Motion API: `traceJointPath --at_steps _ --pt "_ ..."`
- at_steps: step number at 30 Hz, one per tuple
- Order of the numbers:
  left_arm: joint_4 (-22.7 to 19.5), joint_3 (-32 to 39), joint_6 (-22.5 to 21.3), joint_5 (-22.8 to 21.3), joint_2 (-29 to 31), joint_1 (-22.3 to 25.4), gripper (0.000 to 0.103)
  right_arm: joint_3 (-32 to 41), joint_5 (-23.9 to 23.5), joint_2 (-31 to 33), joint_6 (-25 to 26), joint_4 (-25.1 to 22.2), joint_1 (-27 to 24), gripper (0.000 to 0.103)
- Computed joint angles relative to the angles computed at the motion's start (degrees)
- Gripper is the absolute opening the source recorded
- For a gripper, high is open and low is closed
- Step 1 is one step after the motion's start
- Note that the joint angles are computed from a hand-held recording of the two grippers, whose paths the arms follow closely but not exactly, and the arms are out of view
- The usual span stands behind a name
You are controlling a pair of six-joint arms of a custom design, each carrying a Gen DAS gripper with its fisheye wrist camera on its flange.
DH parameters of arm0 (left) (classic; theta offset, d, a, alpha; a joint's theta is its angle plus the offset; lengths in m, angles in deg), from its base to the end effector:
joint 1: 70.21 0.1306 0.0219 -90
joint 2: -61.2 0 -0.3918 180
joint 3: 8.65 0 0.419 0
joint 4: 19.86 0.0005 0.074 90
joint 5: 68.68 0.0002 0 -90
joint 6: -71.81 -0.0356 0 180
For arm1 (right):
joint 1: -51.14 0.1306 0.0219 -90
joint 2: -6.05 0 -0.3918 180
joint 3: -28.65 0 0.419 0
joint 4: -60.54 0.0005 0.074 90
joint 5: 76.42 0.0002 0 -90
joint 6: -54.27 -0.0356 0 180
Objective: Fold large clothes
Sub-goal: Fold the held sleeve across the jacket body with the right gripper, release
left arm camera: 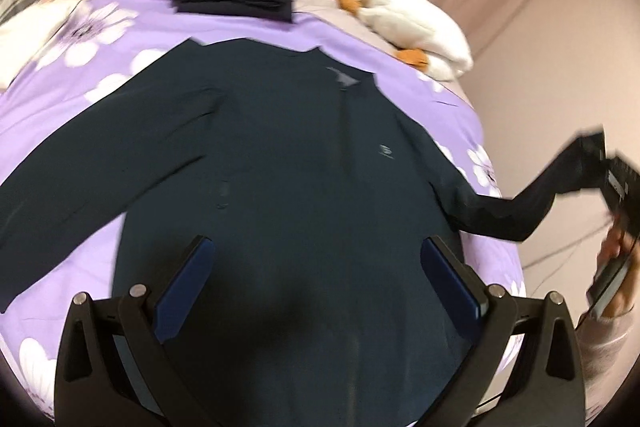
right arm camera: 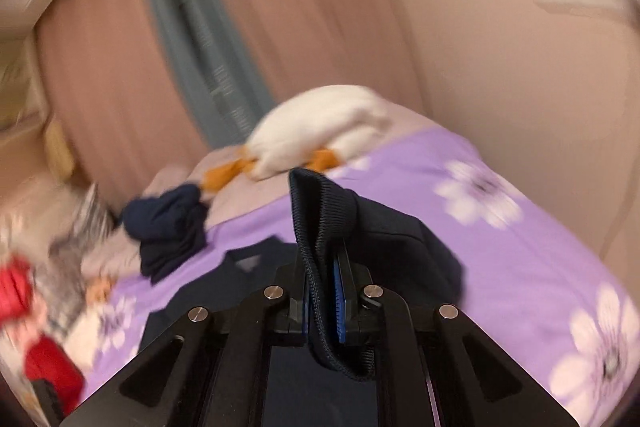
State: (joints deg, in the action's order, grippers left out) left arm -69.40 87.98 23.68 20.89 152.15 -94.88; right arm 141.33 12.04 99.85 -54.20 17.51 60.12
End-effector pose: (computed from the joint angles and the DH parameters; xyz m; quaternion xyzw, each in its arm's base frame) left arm 0.4763 -0.2190 0.4877 -0.1390 0.9095 -0.2121 0.3295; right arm 0.5375 0.0854 0.6121 0.0621 0.8370 0.1399 0.5253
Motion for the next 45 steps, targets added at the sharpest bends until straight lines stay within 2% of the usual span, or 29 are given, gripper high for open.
traceJointPath --at_steps 3,9,11,12,13,14,17,19,20,22,25,27,29,31,34,37,40,43,44,45 --pt "0.0 -2.7 1.2 0.6 -1.6 2.7 0.103 12.0 5.6 9.4 7.6 -5.0 8.1 0.012" --pt "-0.6 -6.0 3.6 0.7 -2.9 6.8 0.103 27.7 8.9 27.0 17.5 -15.3 18.9 0.013" --pt "-1.0 -6.5 4.4 0.5 -2.7 7.7 0.103 36.6 7.2 35.1 19.7 -25.3 21.3 0.028" --pt "-1.3 -6.8 4.7 0.6 -2.5 8.3 0.103 39.3 5.8 37.6 19.7 -28.5 21.8 0.047" --pt "-1.5 -7.0 4.9 0.9 -2.3 8.7 0.103 39.1 3.1 39.4 19.8 -30.4 22.2 0.054" --pt "-1.6 -7.0 4.9 1.2 -2.0 9.0 0.103 37.9 1.8 39.7 19.7 -30.4 22.4 0.054" --pt "-1.3 -6.9 4.2 2.0 -1.1 9.5 0.103 28.8 -3.3 35.5 21.2 -24.8 21.7 0.054" --pt "0.3 -6.9 3.8 3.1 -0.6 9.6 0.103 22.4 -7.7 30.8 22.2 -20.2 20.0 0.054" --pt "1.6 -6.8 3.7 4.0 -0.4 9.6 0.103 21.7 -9.4 29.9 21.9 -19.2 19.3 0.054" --pt "4.7 -6.4 3.9 6.4 0.4 9.5 0.103 16.7 -14.7 25.6 19.3 -15.0 15.5 0.065" --pt "8.0 -3.9 3.6 8.7 2.8 9.1 0.102 12.1 -15.1 22.0 13.9 -10.0 10.7 0.066" --pt "8.4 -0.7 2.3 8.6 5.2 8.5 0.102 10.4 -12.9 20.6 10.7 -7.9 7.2 0.066" --pt "9.2 2.8 1.2 10.0 8.0 8.1 0.102 10.6 -11.6 21.2 6.9 -8.1 4.2 0.066" --pt "9.9 7.2 0.4 14.5 12.1 7.8 0.102 10.9 -11.4 22.5 2.4 -7.6 1.4 0.066" --pt "8.0 13.6 -1.0 16.9 18.0 7.1 0.092 13.7 -9.8 25.7 -2.7 -8.5 -1.5 0.066" --pt "6.1 18.7 -1.3 17.4 22.8 6.8 0.081 18.1 -9.6 29.7 -4.4 -9.3 -2.5 0.066" --pt "3.6 21.7 -2.0 17.2 26.0 6.7 0.072 23.7 -13.5 34.2 -4.7 -9.5 -3.0 0.066" --pt "1.3 21.7 -3.6 16.6 26.9 6.4 0.07 33.6 -13.5 41.1 -2.1 -15.2 -2.2 0.065" --pt "0.8 21.5 -4.1 16.2 27.0 6.2 0.07 36.1 -14.2 42.9 -1.3 -17.1 -2.4 0.058" --pt "0.3 20.9 -4.6 16.1 27.0 6.0 0.066 37.8 -15.2 44.2 -0.4 -18.2 -2.8 0.026"
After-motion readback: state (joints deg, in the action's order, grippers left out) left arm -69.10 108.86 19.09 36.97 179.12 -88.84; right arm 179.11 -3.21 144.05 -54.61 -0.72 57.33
